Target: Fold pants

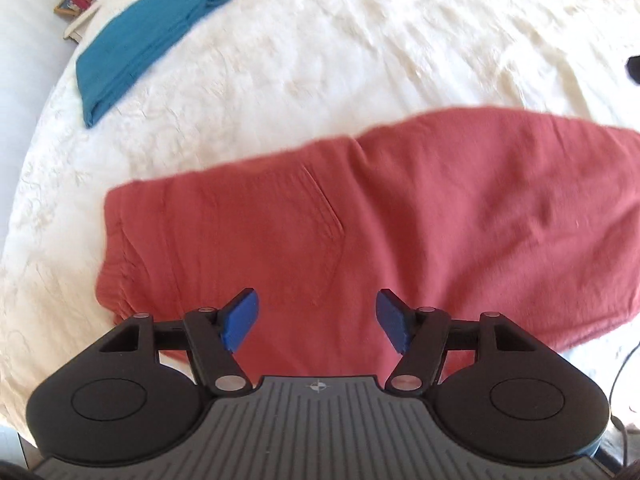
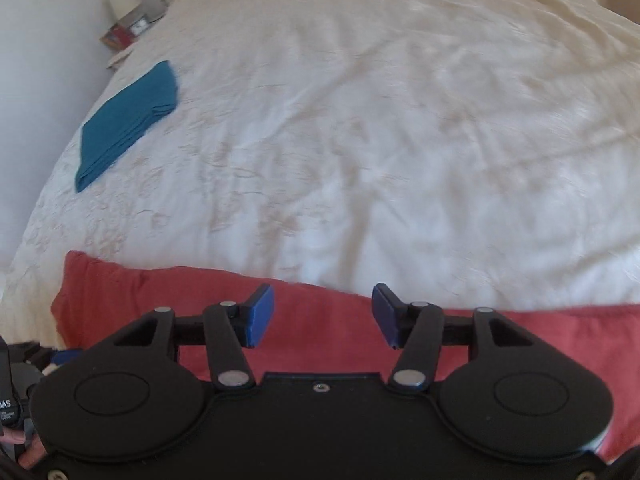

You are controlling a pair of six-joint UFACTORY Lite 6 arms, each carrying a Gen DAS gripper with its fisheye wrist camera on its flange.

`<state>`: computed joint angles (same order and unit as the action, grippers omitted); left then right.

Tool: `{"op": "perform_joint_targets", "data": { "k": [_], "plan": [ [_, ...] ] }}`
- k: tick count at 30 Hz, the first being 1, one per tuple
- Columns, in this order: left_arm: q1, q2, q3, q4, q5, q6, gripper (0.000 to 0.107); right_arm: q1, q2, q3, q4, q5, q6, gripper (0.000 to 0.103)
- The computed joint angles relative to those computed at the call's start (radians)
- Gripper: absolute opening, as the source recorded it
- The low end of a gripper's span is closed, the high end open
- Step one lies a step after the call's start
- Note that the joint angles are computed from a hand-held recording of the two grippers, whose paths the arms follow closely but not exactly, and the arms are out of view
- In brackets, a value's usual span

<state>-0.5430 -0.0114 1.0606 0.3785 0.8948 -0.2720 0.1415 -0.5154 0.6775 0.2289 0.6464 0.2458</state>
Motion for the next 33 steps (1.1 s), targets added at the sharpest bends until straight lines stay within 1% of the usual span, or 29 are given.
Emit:
{"op": "perform_joint_targets", "data": {
  "k": [1, 2, 4, 5, 7, 9, 11, 13, 15, 17, 21, 22, 23, 24, 25, 28, 31, 33],
  "plan": [
    [0.03, 0.037, 0.05, -0.006, -0.008, 0.026, 0.064, 0.064, 0.098, 0.042, 0.013, -0.067, -0.016, 0.068],
    [0.056, 0.069, 0.087, -0.014, -0.018, 0.049, 0.064, 0.12, 0.201, 0.094, 0.032, -0.123, -0.05, 0.068],
    [0.097, 0.154, 0.172, -0.028, -0.021, 0.088, 0.064, 0.195, 0.376, 0.197, 0.075, -0.189, -0.141, 0.068],
    [0.12, 0.209, 0.217, -0.035, -0.019, 0.112, 0.064, 0.226, 0.459, 0.253, 0.082, -0.204, -0.172, 0.068],
    [0.144, 0.277, 0.256, -0.052, -0.016, 0.137, 0.064, 0.267, 0.596, 0.352, 0.086, -0.217, -0.233, 0.068],
    [0.173, 0.334, 0.277, -0.087, -0.006, 0.18, 0.064, 0.291, 0.691, 0.429, 0.084, -0.216, -0.277, 0.068],
    [0.207, 0.38, 0.285, -0.114, 0.013, 0.22, 0.064, 0.303, 0.753, 0.482, 0.098, -0.201, -0.31, 0.068],
    [0.232, 0.419, 0.287, -0.141, 0.011, 0.238, 0.064, 0.303, 0.772, 0.487, 0.124, -0.197, -0.341, 0.072],
    [0.253, 0.429, 0.277, -0.165, 0.0, 0.251, 0.065, 0.307, 0.794, 0.499, 0.124, -0.194, -0.337, 0.073],
    [0.265, 0.426, 0.27, -0.183, -0.004, 0.261, 0.065, 0.311, 0.822, 0.524, 0.084, -0.179, -0.298, 0.073],
    [0.271, 0.412, 0.268, -0.191, -0.002, 0.279, 0.064, 0.316, 0.846, 0.539, 0.094, -0.172, -0.316, 0.072],
    [0.276, 0.407, 0.275, -0.188, -0.003, 0.284, 0.064, 0.317, 0.851, 0.545, 0.111, -0.161, -0.336, 0.057],
    [0.278, 0.397, 0.283, -0.184, -0.005, 0.285, 0.064, 0.321, 0.854, 0.549, 0.123, -0.148, -0.352, 0.008],
    [0.279, 0.381, 0.291, -0.184, -0.009, 0.288, 0.064, 0.333, 0.855, 0.556, 0.094, -0.131, -0.326, 0.011],
    [0.279, 0.367, 0.297, -0.187, -0.016, 0.288, 0.064, 0.357, 0.832, 0.54, 0.054, -0.135, -0.286, 0.008],
    [0.273, 0.359, 0.358, -0.209, -0.038, 0.277, 0.064, 0.438, 0.728, 0.449, -0.067, -0.173, -0.153, 0.008],
    [0.255, 0.419, 0.448, -0.238, -0.061, 0.275, 0.064, 0.503, 0.652, 0.375, -0.116, -0.195, -0.04, 0.008],
    [0.229, 0.468, 0.491, -0.235, -0.071, 0.279, 0.064, 0.534, 0.644, 0.357, -0.13, -0.195, 0.005, 0.008]
  ]
}}
